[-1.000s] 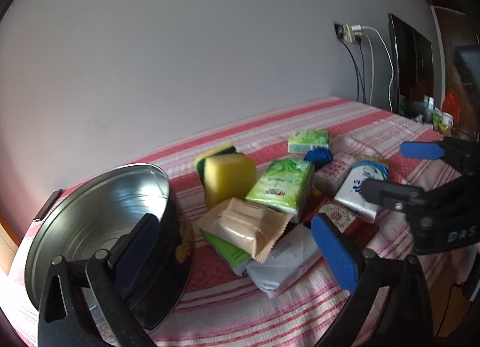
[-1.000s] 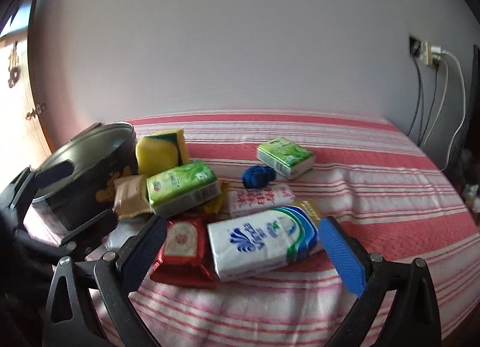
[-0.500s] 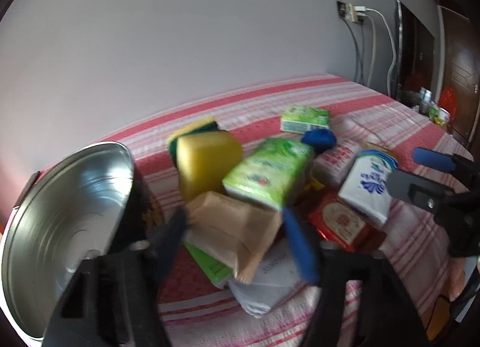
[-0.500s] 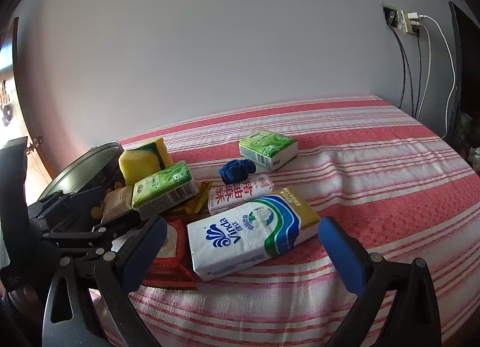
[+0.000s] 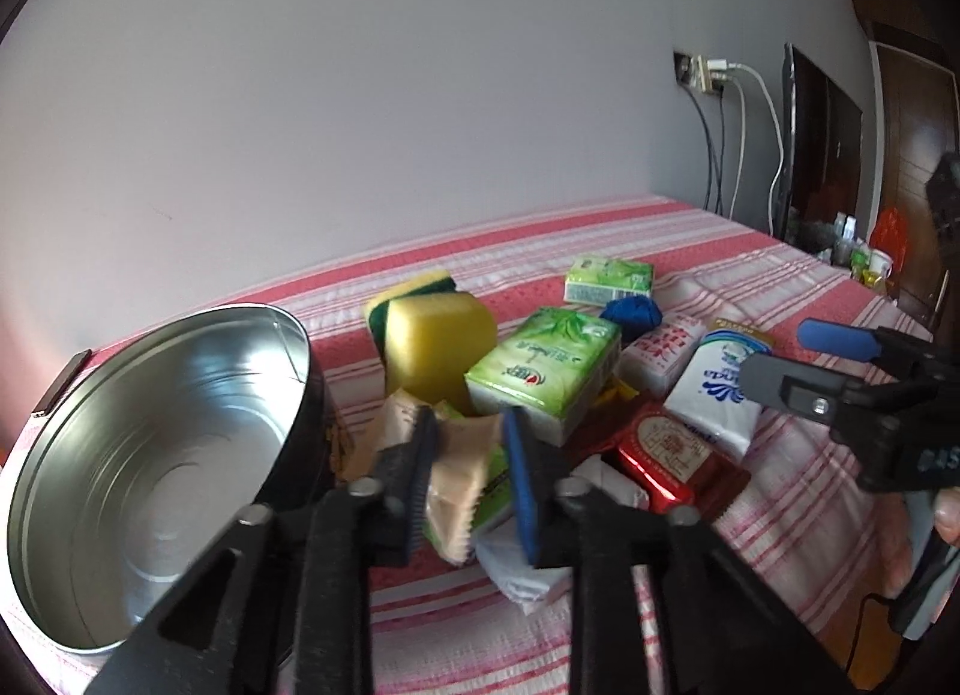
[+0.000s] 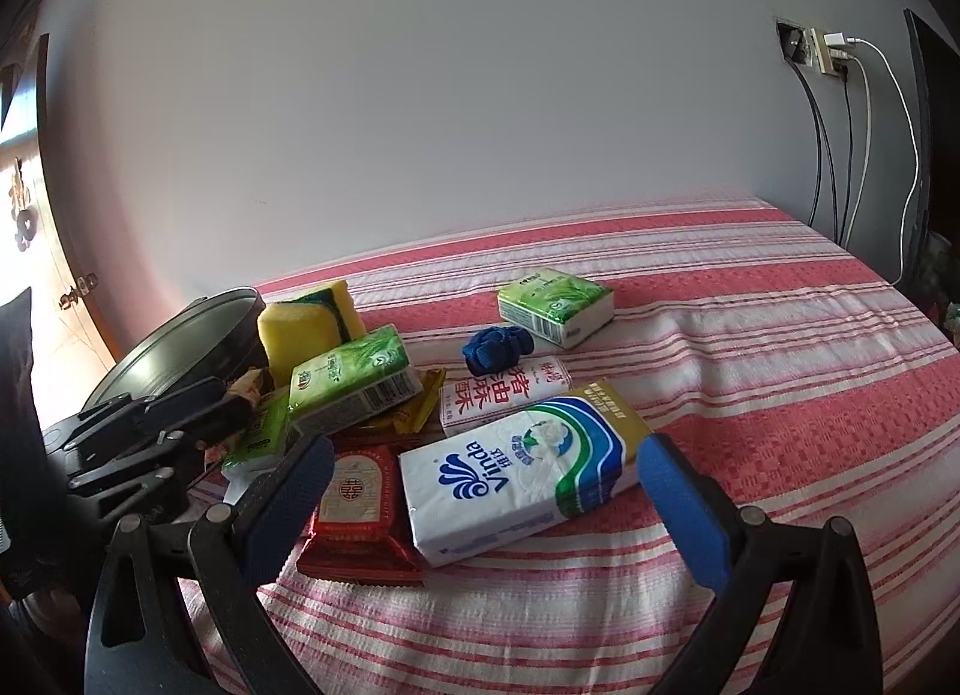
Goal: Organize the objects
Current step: 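Grasp the white wrapped bar with the left gripper while the right grasps the green tissue pack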
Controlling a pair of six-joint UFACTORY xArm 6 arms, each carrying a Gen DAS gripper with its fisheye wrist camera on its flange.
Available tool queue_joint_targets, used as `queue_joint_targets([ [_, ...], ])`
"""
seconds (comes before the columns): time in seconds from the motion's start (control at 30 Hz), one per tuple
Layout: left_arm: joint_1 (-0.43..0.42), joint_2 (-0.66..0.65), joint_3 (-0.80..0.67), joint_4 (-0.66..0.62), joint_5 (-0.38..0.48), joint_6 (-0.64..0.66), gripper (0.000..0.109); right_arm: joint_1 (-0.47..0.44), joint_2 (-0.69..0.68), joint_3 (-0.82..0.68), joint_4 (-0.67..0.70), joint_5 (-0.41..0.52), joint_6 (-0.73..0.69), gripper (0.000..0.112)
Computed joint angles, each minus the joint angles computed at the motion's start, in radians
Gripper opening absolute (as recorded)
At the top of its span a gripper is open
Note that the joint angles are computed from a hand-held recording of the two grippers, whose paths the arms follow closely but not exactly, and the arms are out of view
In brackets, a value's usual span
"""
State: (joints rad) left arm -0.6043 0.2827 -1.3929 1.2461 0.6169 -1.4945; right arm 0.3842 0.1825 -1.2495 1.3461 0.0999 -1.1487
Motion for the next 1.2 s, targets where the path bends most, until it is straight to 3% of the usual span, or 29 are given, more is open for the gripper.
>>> queue_joint_targets([
  [0.13, 0.001, -0.01, 0.017, -0.012, -0.012, 0.004, 0.007, 0.0, 0.003, -0.003, 0.02, 0.007, -0.014, 0.102],
  [0.23, 0.005, -0.015, 0.023, -0.06, -0.008, 0.024, 0.014, 0.003, 0.004, -0.002, 0.024, 0.008, -0.018, 0.102],
  [0.27, 0.002, -0.018, 0.027, -0.059, -0.007, 0.02, 0.019, 0.004, 0.003, -0.001, 0.033, 0.009, -0.026, 0.102],
  [0.33, -0.003, -0.024, 0.029, -0.046, 0.014, 0.001, 0.06, 0.005, 0.002, -0.003, 0.047, 0.012, -0.04, 0.102],
  [0.4, -0.005, -0.021, 0.027, -0.032, 0.008, -0.009, 0.067, 0.006, 0.003, -0.003, 0.053, 0.015, -0.048, 0.102],
  [0.6, -0.007, 0.033, -0.037, -0.165, 0.048, 0.117, 0.067, 0.003, 0.001, -0.001, 0.072, 0.024, -0.063, 0.102],
  [0.8, 0.004, 0.034, -0.029, -0.232, 0.07, 0.156, 0.052, 0.002, -0.001, -0.004, 0.092, 0.03, -0.079, 0.102],
  [0.93, 0.014, 0.017, -0.006, -0.224, 0.094, 0.14, 0.026, 0.008, -0.009, 0.001, 0.116, 0.034, -0.111, 0.102],
  [1.07, 0.032, 0.0, 0.02, -0.233, 0.068, 0.137, 0.025, 0.014, -0.005, -0.005, 0.125, 0.038, -0.123, 0.102],
  [1.2, 0.032, -0.014, 0.037, -0.204, 0.059, 0.118, 0.017, 0.024, -0.003, -0.004, 0.115, 0.037, -0.121, 0.102],
])
